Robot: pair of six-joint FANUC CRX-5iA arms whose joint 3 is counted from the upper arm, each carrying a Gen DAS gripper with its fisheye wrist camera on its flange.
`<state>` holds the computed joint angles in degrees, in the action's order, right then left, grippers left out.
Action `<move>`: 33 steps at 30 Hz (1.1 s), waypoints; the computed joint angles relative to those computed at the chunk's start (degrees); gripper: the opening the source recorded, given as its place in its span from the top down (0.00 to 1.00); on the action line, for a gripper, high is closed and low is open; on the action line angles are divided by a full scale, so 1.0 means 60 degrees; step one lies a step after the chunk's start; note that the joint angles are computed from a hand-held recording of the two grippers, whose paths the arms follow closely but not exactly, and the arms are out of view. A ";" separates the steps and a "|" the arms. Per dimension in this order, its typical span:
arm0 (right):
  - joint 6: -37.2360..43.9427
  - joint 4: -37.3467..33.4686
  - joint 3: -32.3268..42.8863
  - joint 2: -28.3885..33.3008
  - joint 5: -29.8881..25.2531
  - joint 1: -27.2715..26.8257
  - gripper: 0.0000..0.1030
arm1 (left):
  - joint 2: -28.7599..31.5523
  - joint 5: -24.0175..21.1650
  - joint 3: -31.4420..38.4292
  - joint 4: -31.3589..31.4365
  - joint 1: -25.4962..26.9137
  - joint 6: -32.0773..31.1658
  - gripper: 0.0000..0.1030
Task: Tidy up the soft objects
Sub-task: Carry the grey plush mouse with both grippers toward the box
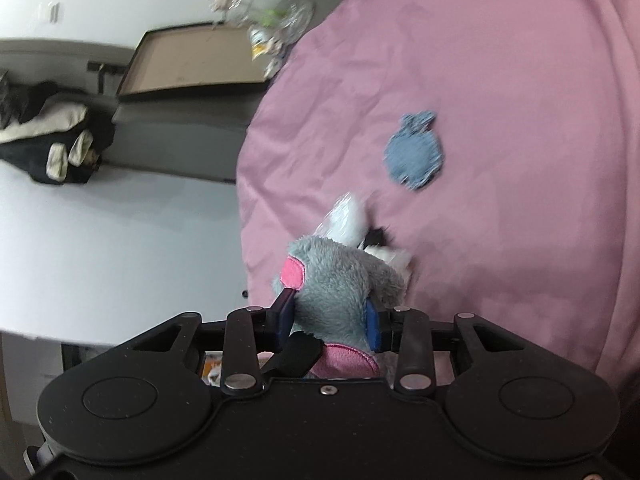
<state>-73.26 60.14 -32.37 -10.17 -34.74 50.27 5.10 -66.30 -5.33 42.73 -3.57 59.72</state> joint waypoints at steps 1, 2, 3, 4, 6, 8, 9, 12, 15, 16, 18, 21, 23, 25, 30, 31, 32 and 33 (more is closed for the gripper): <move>0.0131 -0.0018 0.0066 0.0012 -0.0024 0.0056 0.66 | -0.0103 -0.0015 -0.0075 0.0059 0.0106 -0.0051 0.77; 0.0336 -0.0085 0.0190 0.0056 -0.0070 0.0122 0.66 | -0.0181 -0.0037 -0.0127 0.0102 0.0195 -0.0086 0.77; 0.0419 -0.0114 0.0275 0.0087 -0.0106 0.0178 0.66 | -0.0248 -0.0035 -0.0172 0.0117 0.0248 -0.0092 0.77; 0.0490 -0.0138 0.0371 0.0133 -0.0148 0.0244 0.66 | -0.0328 -0.0068 -0.0197 0.0121 0.0345 -0.0114 0.77; 0.0698 -0.0239 0.0593 0.0242 -0.0270 0.0383 0.66 | -0.0446 -0.0120 -0.0229 0.0109 0.0479 -0.0120 0.77; 0.1039 -0.0403 0.0901 0.0409 -0.0444 0.0535 0.66 | -0.0577 -0.0174 -0.0286 0.0116 0.0640 -0.0145 0.77; 0.1212 -0.0488 0.1033 0.0479 -0.0504 0.0593 0.66 | -0.0640 -0.0201 -0.0316 0.0119 0.0725 -0.0174 0.77; 0.1673 -0.0758 0.1456 0.0716 -0.0678 0.0803 0.66 | -0.0800 -0.0329 -0.0390 0.0127 0.1008 -0.0203 0.78; 0.2048 -0.0950 0.1831 0.0954 -0.0742 0.0959 0.66 | -0.0963 -0.0472 -0.0481 0.0160 0.1357 -0.0250 0.78; 0.2147 -0.1004 0.1955 0.1043 -0.0750 0.1001 0.66 | -0.1015 -0.0513 -0.0518 0.0172 0.1461 -0.0260 0.78; 0.2402 -0.1134 0.2221 0.1210 -0.0779 0.1097 0.66 | -0.1131 -0.0625 -0.0586 0.0203 0.1716 -0.0300 0.78; 0.2774 -0.1217 0.2596 0.1448 -0.0853 0.1229 0.66 | -0.1316 -0.0718 -0.0651 0.0215 0.2051 -0.0461 0.78; 0.3041 -0.1332 0.2859 0.1607 -0.0895 0.1306 0.66 | -0.1348 -0.0856 -0.0618 0.0230 0.2262 -0.0481 0.78; 0.3224 -0.1389 0.3075 0.1750 -0.0888 0.1357 0.66 | -0.1381 -0.0969 -0.0587 0.0254 0.2487 -0.0526 0.78; 0.3726 -0.1478 0.3751 0.2223 -0.0955 0.1508 0.65 | -0.1462 -0.1197 -0.0581 0.0407 0.3031 -0.0753 0.78; 0.3782 -0.1462 0.3843 0.2295 -0.0948 0.1533 0.65 | -0.1474 -0.1234 -0.0578 0.0437 0.3116 -0.0785 0.78; 0.3848 -0.1451 0.3924 0.2358 -0.0935 0.1548 0.65 | -0.1476 -0.1283 -0.0565 0.0474 0.3224 -0.0832 0.78; 0.3924 -0.1443 0.4028 0.2437 -0.0908 0.1564 0.65 | -0.1476 -0.1312 -0.0552 0.0499 0.3294 -0.0860 0.78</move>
